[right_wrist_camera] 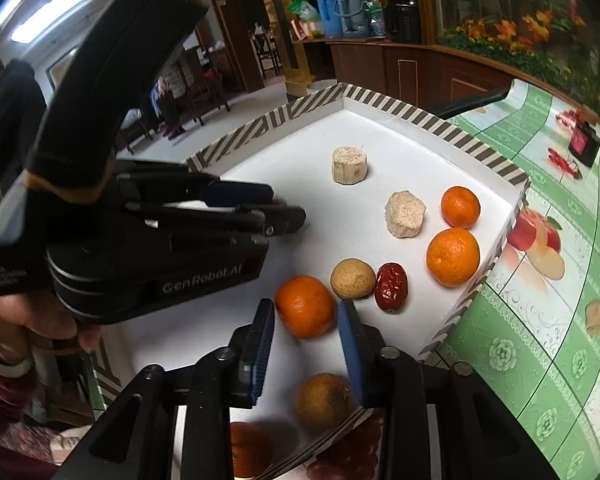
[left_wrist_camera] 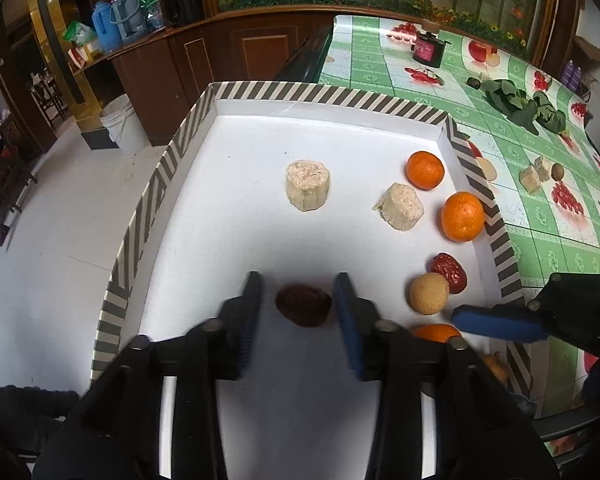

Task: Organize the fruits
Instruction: 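Move both tools back over the tablecloth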

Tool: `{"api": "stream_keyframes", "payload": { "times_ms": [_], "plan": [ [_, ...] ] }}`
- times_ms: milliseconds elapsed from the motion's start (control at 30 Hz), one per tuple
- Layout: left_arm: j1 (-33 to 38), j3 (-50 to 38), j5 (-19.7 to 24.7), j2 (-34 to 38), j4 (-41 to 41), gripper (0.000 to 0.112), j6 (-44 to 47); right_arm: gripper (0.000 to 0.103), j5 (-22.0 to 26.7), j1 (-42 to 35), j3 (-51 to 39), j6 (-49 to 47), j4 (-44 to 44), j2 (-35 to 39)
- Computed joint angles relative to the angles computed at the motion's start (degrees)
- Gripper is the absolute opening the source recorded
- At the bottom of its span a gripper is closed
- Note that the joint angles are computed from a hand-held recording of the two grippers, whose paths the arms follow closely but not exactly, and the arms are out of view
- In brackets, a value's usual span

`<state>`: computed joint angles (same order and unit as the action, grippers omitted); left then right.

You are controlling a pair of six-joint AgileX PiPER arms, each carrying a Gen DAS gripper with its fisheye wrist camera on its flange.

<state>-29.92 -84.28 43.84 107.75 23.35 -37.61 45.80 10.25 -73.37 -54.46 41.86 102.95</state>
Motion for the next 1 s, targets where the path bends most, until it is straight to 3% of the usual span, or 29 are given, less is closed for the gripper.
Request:
{"api": "stream_keyframes", "payload": {
  "times_ms": [67,633,1000],
  "plan": [
    [0.09,0.58,-0.54,-0.63,0.17,0.054,-0.69,0.038,1.42,-0.83,-0.61,-0.24,1.19,0.31],
    [-5.86,-2.30,1.54,-1.25,5.20,0.054,-7.07,0.038,7.55,-13.82,2.06,-4.85,8.22,-4.68],
    [-10.67,-13.05,3.78,4.71,1.62,0.054,-4.60,0.038,7.88,-25.20,0.96,-5.27,6.39,-3.96]
  ]
}}
